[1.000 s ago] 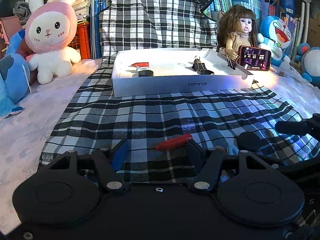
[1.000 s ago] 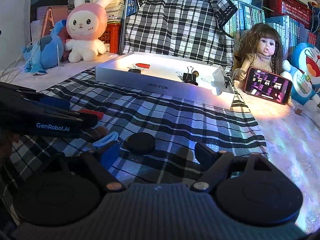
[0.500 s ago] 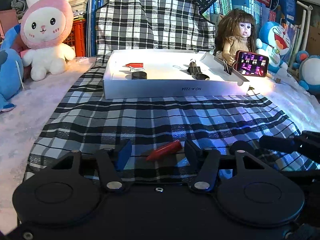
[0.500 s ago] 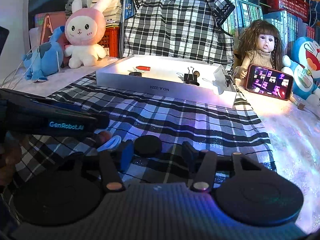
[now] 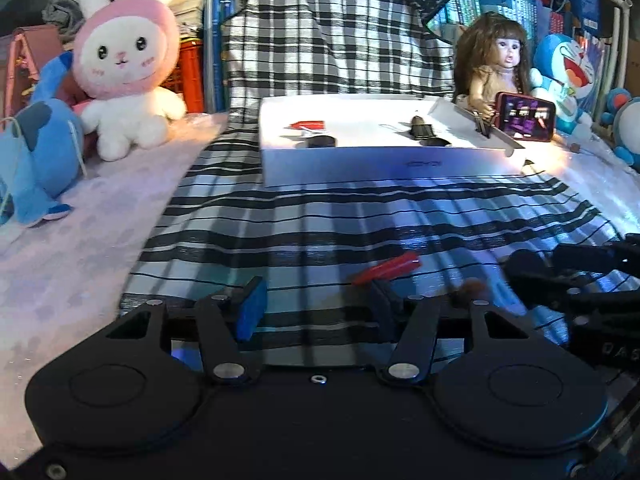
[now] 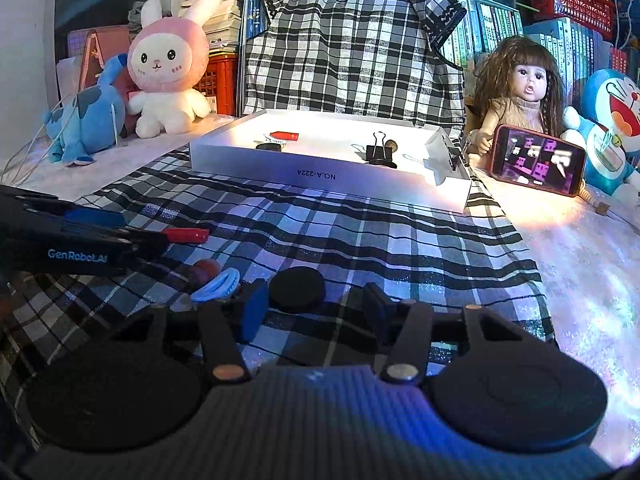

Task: Organize rigid objects
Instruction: 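Move the right tool toward a black disc while the left tool approaches another red stick, then grasp the black disc with the right tool while the left tool grasps the red stick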

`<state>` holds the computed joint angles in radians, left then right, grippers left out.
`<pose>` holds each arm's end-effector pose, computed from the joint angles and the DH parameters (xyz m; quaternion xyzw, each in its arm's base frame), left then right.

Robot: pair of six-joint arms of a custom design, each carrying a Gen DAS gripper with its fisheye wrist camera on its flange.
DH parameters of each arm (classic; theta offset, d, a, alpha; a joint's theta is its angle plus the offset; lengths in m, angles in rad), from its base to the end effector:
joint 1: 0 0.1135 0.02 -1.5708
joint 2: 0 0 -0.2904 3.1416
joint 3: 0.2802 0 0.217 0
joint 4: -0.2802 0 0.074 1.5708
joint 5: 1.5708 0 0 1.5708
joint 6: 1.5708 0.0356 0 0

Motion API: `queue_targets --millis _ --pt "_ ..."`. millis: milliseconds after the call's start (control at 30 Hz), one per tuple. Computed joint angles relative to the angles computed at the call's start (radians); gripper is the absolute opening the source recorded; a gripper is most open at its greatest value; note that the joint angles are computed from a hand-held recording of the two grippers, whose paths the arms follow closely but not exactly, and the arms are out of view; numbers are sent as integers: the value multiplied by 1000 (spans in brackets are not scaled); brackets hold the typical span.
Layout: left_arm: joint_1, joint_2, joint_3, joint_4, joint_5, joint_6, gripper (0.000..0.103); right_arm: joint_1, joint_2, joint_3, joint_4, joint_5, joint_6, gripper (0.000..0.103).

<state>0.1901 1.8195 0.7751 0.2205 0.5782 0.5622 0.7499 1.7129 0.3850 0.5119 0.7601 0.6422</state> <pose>0.3166 0.0411 0.1686 0.2673 0.8578 -0.1184 0.4227 0.1908 0.1442 0.1403 0.0900 0.8694 -0.0452 0.4837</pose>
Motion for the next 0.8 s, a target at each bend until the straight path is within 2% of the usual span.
queue_targets --millis 300,433,567,700,800 --pt "-23 -6 10 -11 -9 -22 53 -2 0 -2 4 -3 0 61" --pt "-53 -7 -5 25 -58 -68 53 -3 -2 -5 7 -2 1 61" --pt "-53 -10 -12 50 -54 -81 53 -5 -1 -11 16 -1 7 57" --pt "-37 -19 -20 47 18 -48 53 -4 -1 -12 22 0 11 56" --pt "-44 -26 -34 54 26 -19 58 -3 0 -12 23 0 7 55"
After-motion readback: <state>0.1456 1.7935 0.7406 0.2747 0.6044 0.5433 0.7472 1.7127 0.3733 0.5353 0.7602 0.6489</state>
